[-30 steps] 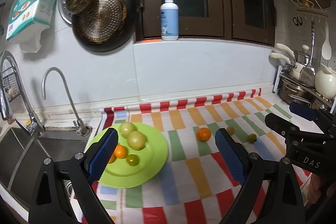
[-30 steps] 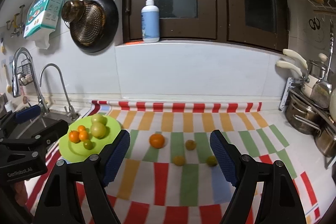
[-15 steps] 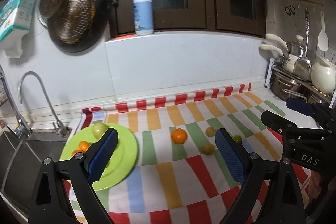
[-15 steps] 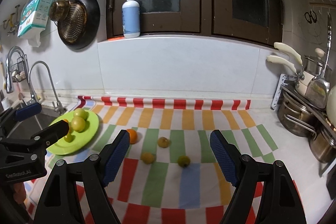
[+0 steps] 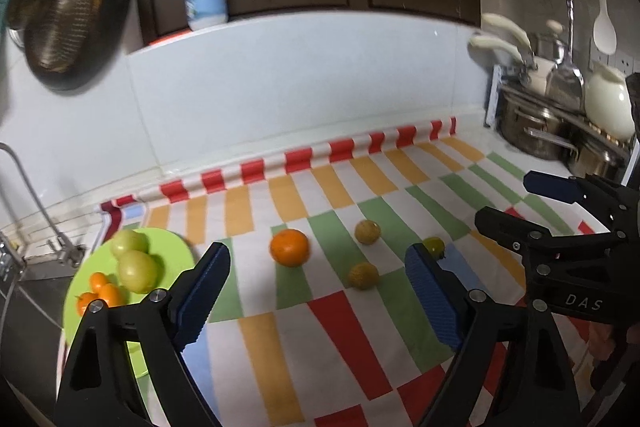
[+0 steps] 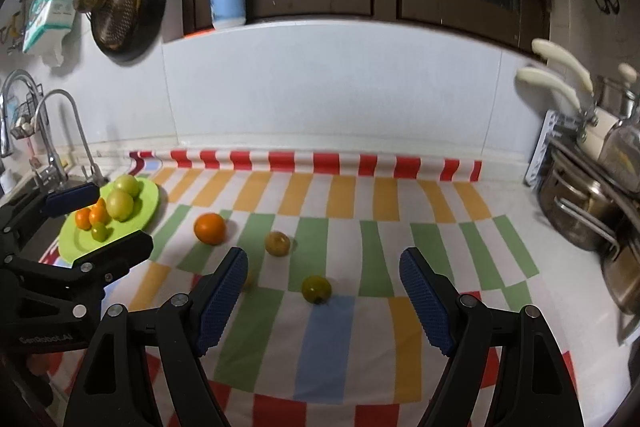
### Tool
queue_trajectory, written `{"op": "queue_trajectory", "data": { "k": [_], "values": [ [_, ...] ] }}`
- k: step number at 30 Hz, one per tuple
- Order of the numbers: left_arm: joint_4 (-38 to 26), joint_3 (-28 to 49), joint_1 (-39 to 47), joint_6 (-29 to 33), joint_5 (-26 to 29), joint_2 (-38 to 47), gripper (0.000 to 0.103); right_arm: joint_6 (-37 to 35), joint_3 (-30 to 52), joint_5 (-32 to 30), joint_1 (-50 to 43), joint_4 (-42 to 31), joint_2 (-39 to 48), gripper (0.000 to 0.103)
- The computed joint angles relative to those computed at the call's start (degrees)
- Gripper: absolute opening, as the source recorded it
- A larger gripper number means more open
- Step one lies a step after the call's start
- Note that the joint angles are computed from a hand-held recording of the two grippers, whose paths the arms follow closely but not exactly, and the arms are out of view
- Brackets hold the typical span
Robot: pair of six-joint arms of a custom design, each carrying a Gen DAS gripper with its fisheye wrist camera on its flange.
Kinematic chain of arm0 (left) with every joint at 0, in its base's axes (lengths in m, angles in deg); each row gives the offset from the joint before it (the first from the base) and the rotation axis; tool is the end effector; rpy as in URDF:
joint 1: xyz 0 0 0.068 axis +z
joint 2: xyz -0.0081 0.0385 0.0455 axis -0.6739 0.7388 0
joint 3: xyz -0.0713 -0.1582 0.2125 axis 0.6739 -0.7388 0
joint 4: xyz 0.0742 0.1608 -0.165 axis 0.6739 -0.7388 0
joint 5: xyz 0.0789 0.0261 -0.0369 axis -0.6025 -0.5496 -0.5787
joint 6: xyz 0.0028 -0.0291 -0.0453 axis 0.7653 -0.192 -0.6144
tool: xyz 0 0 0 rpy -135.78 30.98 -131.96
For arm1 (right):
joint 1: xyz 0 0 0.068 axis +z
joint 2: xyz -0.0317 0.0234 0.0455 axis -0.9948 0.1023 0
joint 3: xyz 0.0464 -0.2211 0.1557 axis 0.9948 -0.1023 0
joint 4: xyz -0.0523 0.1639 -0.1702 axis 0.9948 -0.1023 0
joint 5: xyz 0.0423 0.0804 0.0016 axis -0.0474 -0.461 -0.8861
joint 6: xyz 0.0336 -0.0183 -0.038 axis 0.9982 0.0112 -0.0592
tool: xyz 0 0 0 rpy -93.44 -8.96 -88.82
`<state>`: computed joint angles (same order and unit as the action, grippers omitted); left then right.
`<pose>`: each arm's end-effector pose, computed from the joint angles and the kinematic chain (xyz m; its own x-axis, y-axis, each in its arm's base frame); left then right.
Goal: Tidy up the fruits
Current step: 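Move both open tools back toward the remaining fruit on the cloth, then grasp a brown citrus with the left tool while the right tool grasps a green tomato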
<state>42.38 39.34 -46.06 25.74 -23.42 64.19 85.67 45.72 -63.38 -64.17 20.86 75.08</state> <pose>0.3054 -0.0305 0.0660 -0.4682 0.3455 -0.8133 0.4850 0.8698 0.0903 0.2445 0.0764 0.0725 -0.5546 0.0434 -0.8310 0.0656 0.9978 0.0083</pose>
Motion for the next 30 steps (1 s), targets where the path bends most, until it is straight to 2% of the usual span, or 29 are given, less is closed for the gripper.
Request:
{"op": "queue_trajectory", "data": {
  "k": [4,15,21,25,30],
  "values": [
    [-2.28,3.64,-1.03,0.20,-0.31,3.83,0.084,-0.42,2.11,-2.81,-2.40,0.75,4.55,0.075],
    [-13.05,15.86,-3.99,0.97,-1.09,13.67,0.060,-1.65,10.10,-10.43,-6.27,-1.74,14.16,0.061],
    [-17.23,20.24,-5.26,1.64,-0.93,16.74,0.050,-1.79,13.16,-13.67,-8.51,-3.12,16.99,0.052],
    [-21.21,23.22,-5.61,1.41,-0.27,18.12,0.047,-1.77,15.03,-15.57,-9.16,-4.46,18.61,0.050],
    [-23.06,24.99,-6.13,1.41,-0.37,19.11,0.039,-1.83,17.93,-17.57,-9.43,-6.95,21.05,0.043]
  ]
}}
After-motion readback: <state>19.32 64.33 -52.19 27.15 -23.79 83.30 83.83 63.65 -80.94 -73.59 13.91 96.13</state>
